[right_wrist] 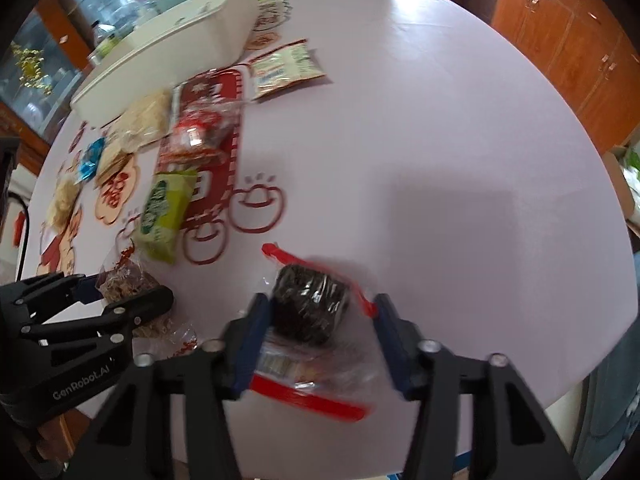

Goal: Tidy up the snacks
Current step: 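Grasp the clear nut bag with the left tool while the right tool grasps the dark seaweed pack, then lift both held snacks and move them toward the white tray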

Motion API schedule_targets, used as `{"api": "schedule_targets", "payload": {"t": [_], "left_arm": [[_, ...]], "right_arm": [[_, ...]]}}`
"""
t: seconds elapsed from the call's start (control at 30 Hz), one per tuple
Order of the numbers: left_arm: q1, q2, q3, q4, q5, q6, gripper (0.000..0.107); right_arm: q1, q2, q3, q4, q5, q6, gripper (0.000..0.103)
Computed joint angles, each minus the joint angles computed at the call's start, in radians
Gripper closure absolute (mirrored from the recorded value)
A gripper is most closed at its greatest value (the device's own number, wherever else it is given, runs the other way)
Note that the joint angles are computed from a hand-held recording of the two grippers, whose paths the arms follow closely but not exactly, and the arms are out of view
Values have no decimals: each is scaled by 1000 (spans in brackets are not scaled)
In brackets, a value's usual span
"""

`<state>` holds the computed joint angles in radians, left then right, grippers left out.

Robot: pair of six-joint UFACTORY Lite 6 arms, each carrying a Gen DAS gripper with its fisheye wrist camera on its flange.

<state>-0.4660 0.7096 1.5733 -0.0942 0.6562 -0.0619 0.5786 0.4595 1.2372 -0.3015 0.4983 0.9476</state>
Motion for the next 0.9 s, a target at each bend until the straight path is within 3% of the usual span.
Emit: {"api": "schedule_targets", "payload": {"t": [0.2, 0.33, 0.5, 0.63, 0.77, 0.9], "left_arm": [[14, -66, -54, 149, -12, -49, 62], [29, -63, -36, 181, 17, -46, 62], [40, 5, 47, 181, 60, -39, 62], [41, -53, -17, 180, 60, -32, 62], [41, -42, -3, 174, 60, -19, 62], [43, -35, 7, 169, 70, -9, 62]], "right_arm": [[35, 5, 58, -41, 7, 20, 81], [60, 28, 76, -94, 23, 90, 81], [71, 19, 45, -129, 24, 169, 71], [89, 3, 10, -200, 24, 279, 66], [131, 22, 23, -318, 100, 454, 49], [159, 51, 50, -387, 152, 558, 46]]}}
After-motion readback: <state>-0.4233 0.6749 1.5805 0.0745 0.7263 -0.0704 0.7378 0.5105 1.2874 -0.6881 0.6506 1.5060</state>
